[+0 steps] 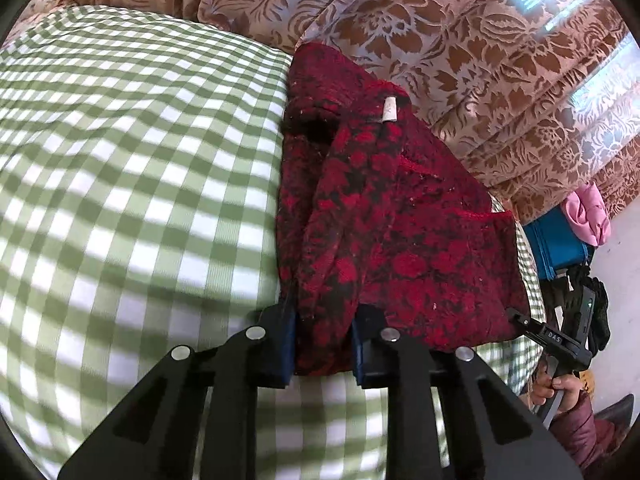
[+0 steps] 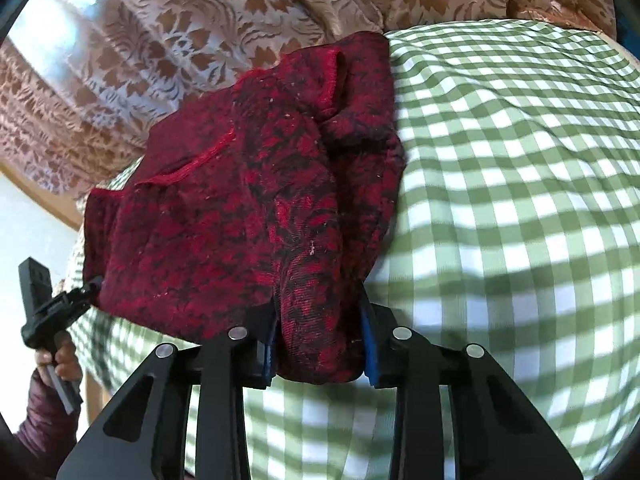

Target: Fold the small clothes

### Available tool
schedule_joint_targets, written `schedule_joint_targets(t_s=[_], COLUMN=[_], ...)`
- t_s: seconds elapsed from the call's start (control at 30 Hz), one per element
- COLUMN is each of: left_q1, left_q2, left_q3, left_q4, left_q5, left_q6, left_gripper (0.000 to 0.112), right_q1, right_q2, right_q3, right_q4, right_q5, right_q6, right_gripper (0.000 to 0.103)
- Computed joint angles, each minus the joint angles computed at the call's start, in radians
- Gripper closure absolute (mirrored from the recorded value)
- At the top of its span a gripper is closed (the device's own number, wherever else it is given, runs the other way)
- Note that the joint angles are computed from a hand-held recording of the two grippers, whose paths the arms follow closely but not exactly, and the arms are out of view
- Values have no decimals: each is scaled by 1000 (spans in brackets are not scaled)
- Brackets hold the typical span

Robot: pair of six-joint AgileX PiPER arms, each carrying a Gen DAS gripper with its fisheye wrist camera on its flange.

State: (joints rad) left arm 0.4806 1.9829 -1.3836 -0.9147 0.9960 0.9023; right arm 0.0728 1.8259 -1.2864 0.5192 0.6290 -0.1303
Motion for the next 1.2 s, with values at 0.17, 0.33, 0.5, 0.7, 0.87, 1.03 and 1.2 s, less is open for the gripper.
schedule_joint_targets(t_s=[0.17,0.33,0.5,0.7,0.87,1.03,1.2], left_q1=[67,174,195,115,2,-91,-133], left_q2=[-110,-215,-300,-363,-398,-389,-398], left_q3=[162,333,414,386,375,354,388], left_q4=[10,45,64,33,55,140,160], left_q5=[39,97,36,-105,-259,-371,-468], left_q6=[72,155,181,198,180,76,72], left_gripper=[93,93,73,53,41,37,29], right_q1=[-30,-57,-45,40,178,280,274], right_q2=[-125,-270,-339,-359,-295,-170,-64], right_q3=[153,301,358,287,189,84,28], right_q4=[91,114,54,-156,-389,-594,-594], right_q5=[28,124,160,47,-66,-88,-41], right_q6=[-97,-171,-138,92,322,473,492], right_gripper=[72,72,67,27,18,9,9])
